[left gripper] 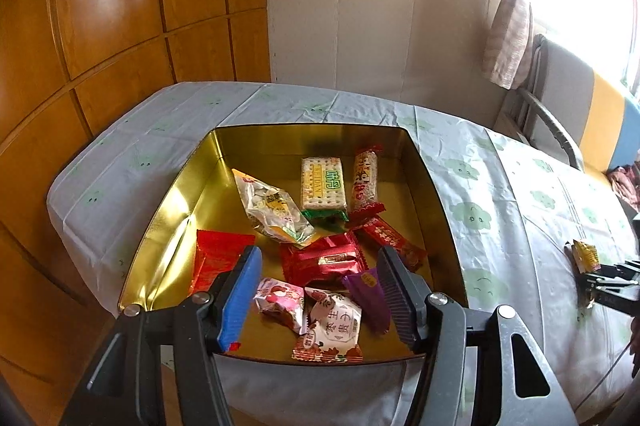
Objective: Organize snacks
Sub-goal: 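Lift the yellow seaweed bag with the right tool over the gold tin, then lower the yellow seaweed bag into the tin and open the right tool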
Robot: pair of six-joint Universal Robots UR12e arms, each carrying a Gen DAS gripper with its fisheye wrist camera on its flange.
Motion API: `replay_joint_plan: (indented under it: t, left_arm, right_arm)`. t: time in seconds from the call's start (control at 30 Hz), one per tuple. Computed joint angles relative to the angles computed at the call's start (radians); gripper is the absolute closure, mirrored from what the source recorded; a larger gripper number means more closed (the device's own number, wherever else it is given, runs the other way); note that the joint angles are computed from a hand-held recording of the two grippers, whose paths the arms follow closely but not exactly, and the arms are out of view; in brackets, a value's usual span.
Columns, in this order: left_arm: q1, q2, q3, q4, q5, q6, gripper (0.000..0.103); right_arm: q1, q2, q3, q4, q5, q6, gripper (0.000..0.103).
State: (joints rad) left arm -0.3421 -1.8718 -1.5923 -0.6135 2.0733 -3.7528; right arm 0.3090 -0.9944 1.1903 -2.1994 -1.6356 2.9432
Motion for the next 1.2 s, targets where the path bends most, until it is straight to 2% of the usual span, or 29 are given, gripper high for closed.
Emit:
replay_joint_plan:
  t: [0.1, 0.3, 0.43, 0.63, 0.73, 0.93, 1.13, 1.2]
  left_arm:
    - [0.003, 0.006, -0.009, 0.004, 0.001, -0.009, 0.042]
    - [0.012, 0.016, -0.026, 0.007, 0.000, -0.028, 0.042]
    - [0.017, 0.025, -0.040, 0.009, 0.002, -0.043, 0.041]
    - [0.028, 0.041, -0.063, 0.007, 0.012, -0.082, 0.041]
    - [0.034, 0.052, -0.077, 0.008, 0.025, -0.107, 0.041]
    - [0.049, 0.075, -0.111, 0.000, 0.029, -0.149, 0.041]
    - [0.058, 0.090, -0.133, -0.007, 0.023, -0.179, 0.041]
    - [0.060, 0.091, -0.136, -0.007, 0.020, -0.185, 0.041]
  right_arm:
    - [0.003, -0.002, -0.012, -0.014, 0.048, 0.026, 0.065]
    - [0.027, 0.008, -0.059, -0.019, 0.160, 0.011, 0.065]
    - [0.052, 0.024, -0.106, 0.009, 0.247, -0.002, 0.065]
    - [0.092, 0.082, -0.235, 0.104, 0.410, -0.021, 0.065]
    - [0.119, 0.106, -0.288, 0.135, 0.456, -0.038, 0.065]
    - [0.171, 0.194, -0.428, 0.234, 0.461, -0.066, 0.065]
    - [0.207, 0.296, -0.576, 0.383, 0.392, -0.079, 0.062]
    - [0.208, 0.308, -0.586, 0.404, 0.382, -0.086, 0.062]
